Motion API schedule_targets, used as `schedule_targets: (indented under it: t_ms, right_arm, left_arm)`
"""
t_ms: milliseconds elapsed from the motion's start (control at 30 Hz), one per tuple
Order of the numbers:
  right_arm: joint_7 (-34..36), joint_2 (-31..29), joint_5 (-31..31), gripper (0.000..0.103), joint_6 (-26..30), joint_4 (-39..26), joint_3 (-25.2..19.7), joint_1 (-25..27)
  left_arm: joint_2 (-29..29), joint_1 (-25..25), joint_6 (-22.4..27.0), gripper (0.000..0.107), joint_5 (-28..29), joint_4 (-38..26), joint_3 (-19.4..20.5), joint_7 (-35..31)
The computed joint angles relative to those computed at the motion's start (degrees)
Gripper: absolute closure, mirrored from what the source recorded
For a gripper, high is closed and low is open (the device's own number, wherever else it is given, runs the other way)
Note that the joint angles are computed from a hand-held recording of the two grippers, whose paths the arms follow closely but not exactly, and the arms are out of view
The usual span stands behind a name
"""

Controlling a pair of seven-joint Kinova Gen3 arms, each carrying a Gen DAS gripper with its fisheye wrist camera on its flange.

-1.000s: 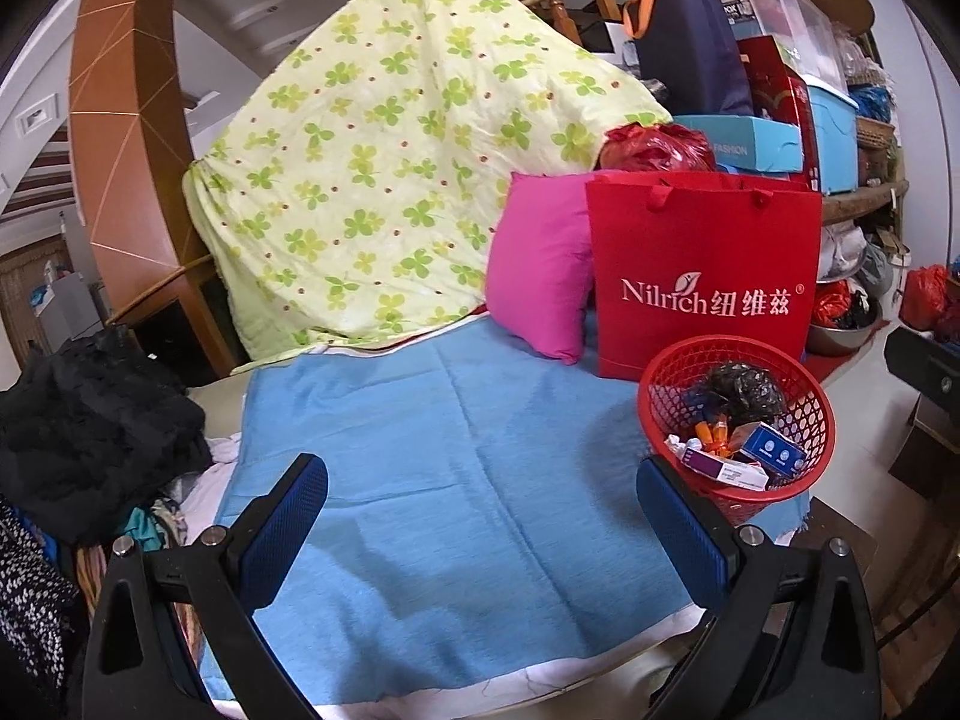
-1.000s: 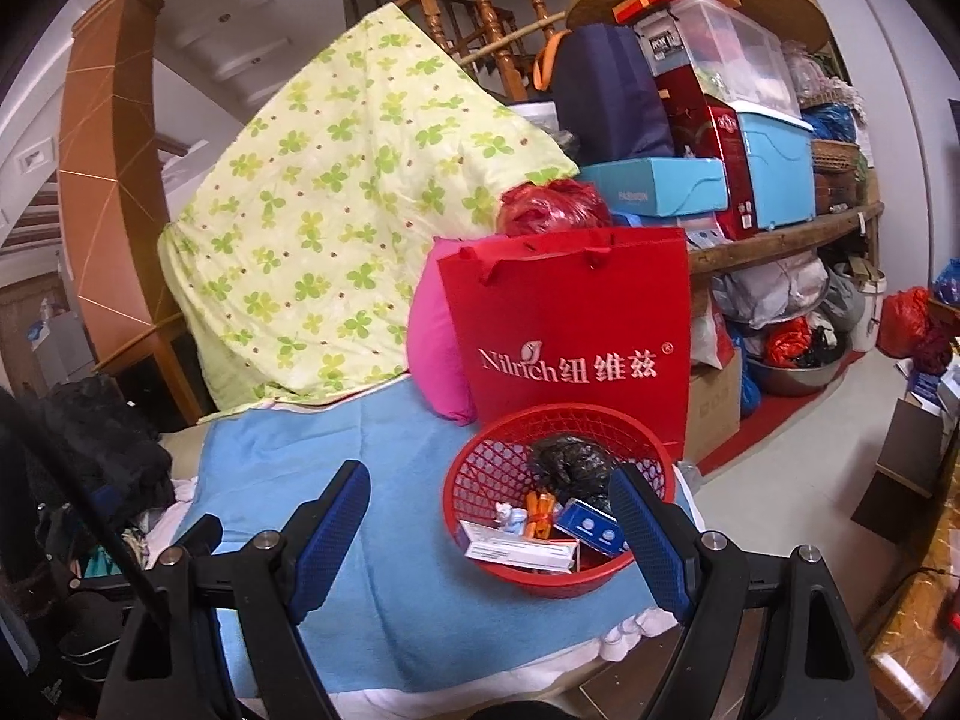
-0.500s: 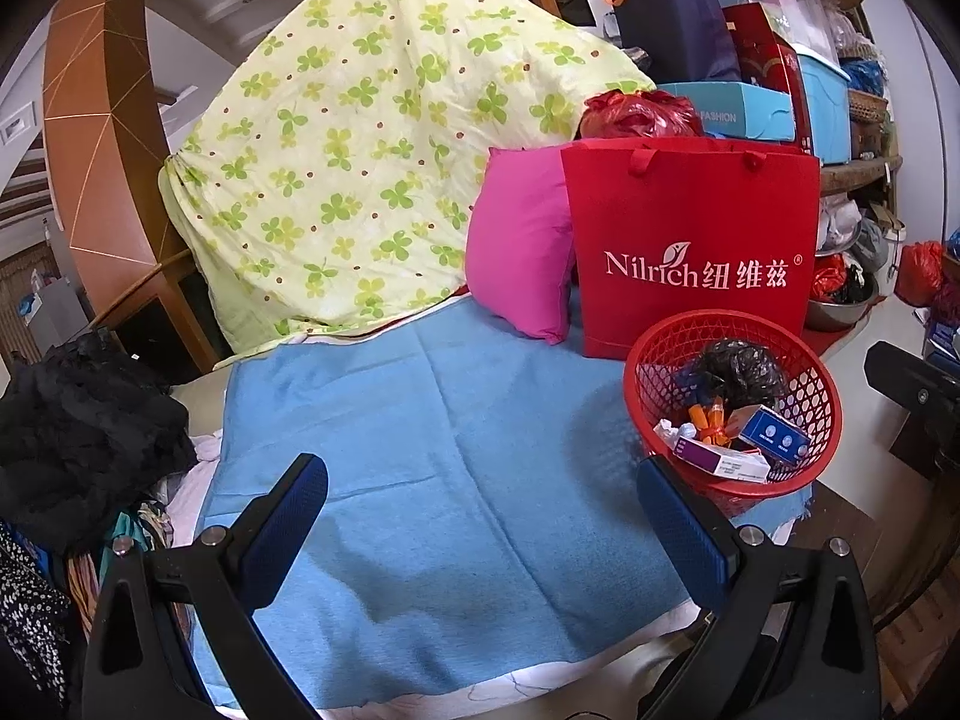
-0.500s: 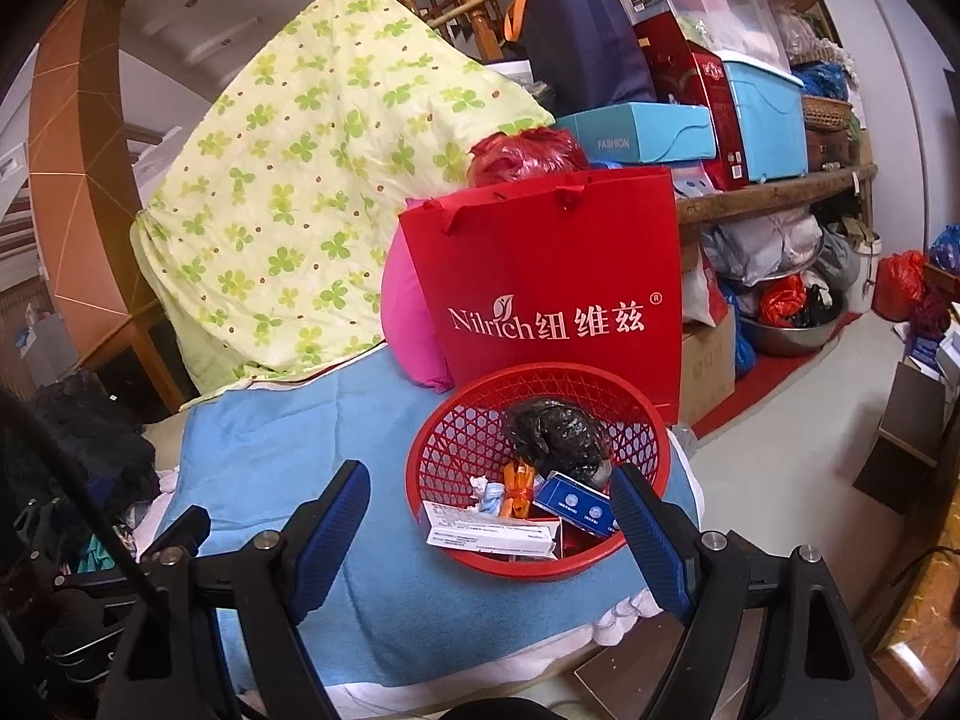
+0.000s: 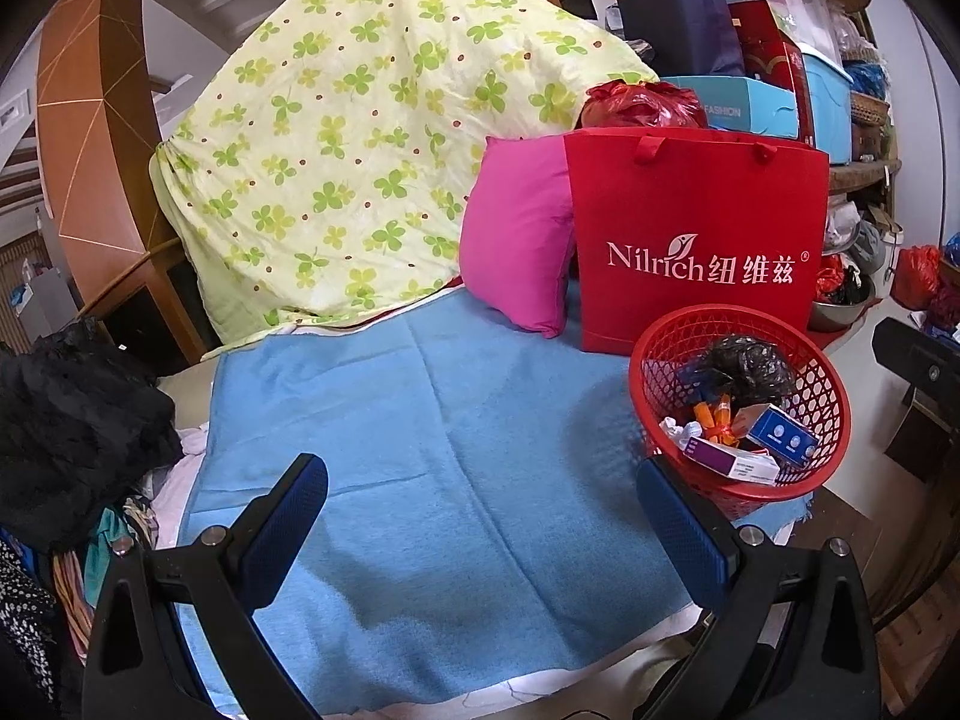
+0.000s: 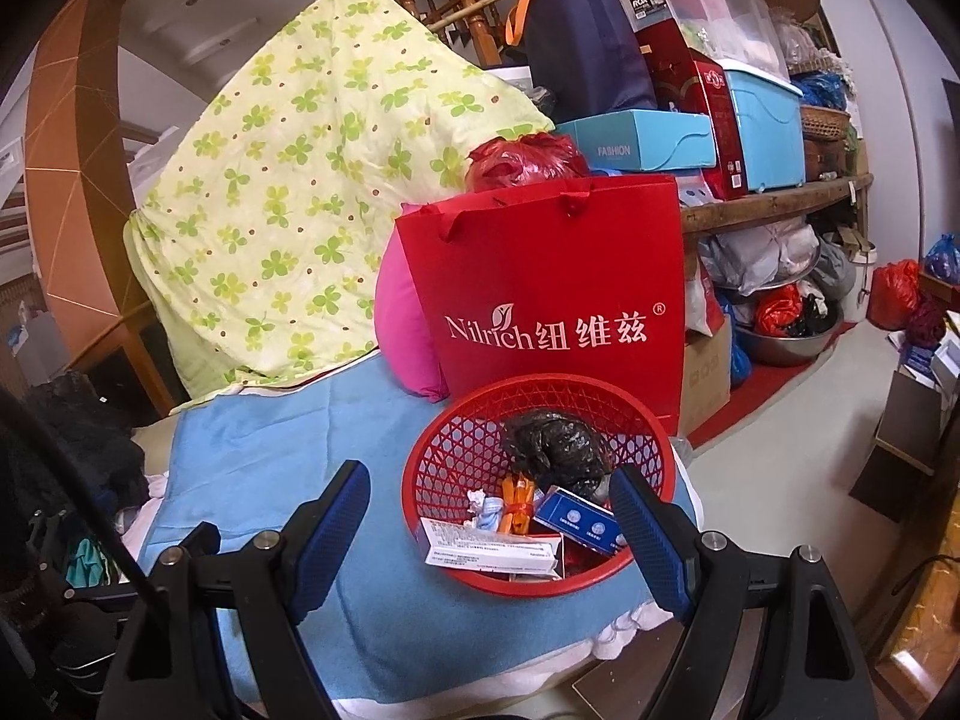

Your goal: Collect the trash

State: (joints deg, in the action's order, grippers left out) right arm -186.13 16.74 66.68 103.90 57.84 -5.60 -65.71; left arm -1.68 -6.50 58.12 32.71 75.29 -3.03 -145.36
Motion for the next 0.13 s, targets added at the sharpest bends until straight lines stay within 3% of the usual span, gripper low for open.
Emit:
schedule_targets:
  t_ms: [133]
  right_arm:
    - [4.44, 2.49, 2.36, 0.018, -0.67, -3.14, 1.24, -0.80]
  left_arm:
    - [2.46, -2.13, 1.42, 0.005, 3.84, -2.06, -1.49, 0.33]
